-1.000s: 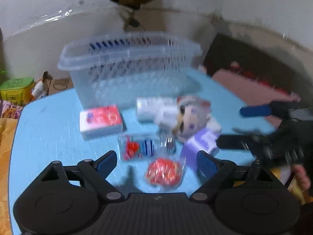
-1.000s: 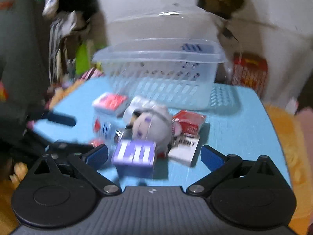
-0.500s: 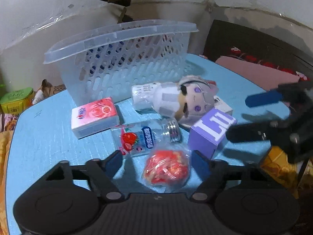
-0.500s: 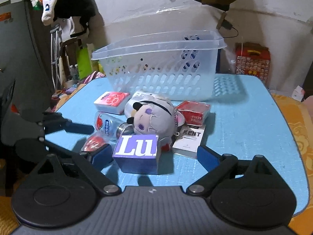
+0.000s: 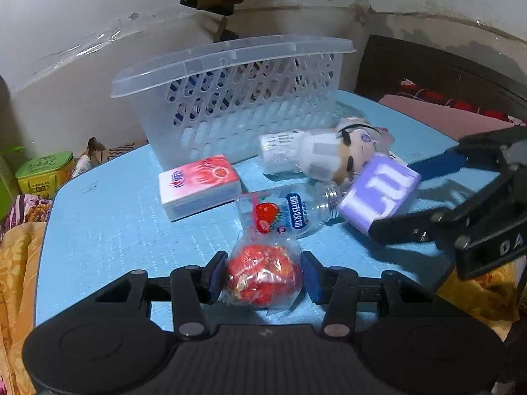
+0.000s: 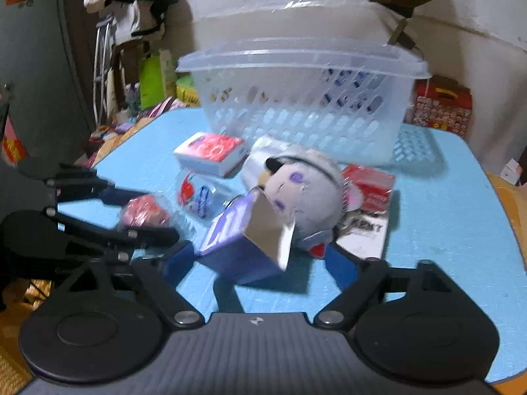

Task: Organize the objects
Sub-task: 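Move the left gripper to the red candy bag while the right gripper approaches the purple Lu box, then close the left gripper on the candy bag while the right gripper grasps the Lu box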

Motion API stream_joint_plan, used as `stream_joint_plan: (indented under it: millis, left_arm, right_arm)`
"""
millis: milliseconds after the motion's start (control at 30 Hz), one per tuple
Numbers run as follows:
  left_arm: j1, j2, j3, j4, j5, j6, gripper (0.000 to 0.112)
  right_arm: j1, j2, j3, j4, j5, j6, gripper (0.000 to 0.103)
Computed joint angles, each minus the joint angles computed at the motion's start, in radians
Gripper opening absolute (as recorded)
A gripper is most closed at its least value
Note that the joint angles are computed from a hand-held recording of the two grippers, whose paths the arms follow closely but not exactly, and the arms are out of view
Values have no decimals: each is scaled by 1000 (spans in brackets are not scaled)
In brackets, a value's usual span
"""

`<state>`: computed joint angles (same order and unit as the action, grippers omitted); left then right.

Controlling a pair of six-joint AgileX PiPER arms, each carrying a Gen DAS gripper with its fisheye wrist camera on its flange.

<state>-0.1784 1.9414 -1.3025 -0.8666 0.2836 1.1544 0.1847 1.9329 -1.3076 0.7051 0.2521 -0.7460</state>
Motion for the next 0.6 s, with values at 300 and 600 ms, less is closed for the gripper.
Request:
stream_joint_plan:
  millis: [300, 600]
  left_arm:
    - [-5, -31, 8, -71, -1, 49, 50]
    - [8, 11, -44, 198, 29, -222, 52]
  right_arm:
    - [18, 23, -21, -15, -11, 38, 68]
    - [46, 39, -46, -221, -11, 220, 49]
